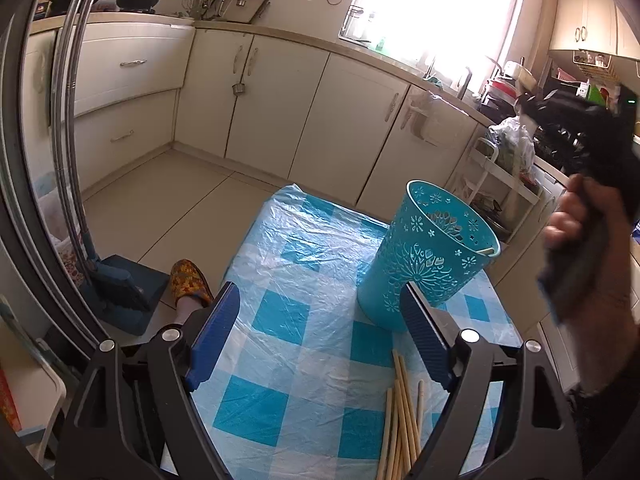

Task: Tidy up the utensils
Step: 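Carry the chopstick in the right tool over the basket and release it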

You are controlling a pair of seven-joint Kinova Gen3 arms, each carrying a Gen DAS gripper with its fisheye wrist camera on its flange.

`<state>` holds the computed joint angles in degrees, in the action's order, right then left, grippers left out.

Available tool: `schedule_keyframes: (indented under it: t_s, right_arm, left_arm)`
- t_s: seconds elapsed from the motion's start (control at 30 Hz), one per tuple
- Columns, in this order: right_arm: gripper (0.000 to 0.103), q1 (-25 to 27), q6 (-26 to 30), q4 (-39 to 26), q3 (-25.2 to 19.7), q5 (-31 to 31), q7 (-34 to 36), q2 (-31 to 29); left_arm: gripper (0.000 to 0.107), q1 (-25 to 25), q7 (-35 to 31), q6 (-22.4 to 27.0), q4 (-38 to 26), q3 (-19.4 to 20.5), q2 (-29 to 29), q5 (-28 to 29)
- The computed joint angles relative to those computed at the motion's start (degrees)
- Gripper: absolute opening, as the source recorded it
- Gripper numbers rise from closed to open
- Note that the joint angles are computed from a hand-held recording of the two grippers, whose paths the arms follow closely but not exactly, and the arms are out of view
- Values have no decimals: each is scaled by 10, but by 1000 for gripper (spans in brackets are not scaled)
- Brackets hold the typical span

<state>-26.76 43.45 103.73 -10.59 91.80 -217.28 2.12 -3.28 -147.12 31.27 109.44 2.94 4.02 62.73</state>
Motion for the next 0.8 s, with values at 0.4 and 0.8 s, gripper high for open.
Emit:
schedule_keyframes:
  t_s: [0.4, 0.8]
  right_arm:
    - [12, 126, -19, 34, -122, -88, 77, 5]
    - [20, -192, 25, 137, 60, -349, 188, -104]
  left_arm:
    - [80, -2, 14, 10, 1, 1, 2, -11]
    - [83, -3, 42, 23, 10, -5, 2, -60]
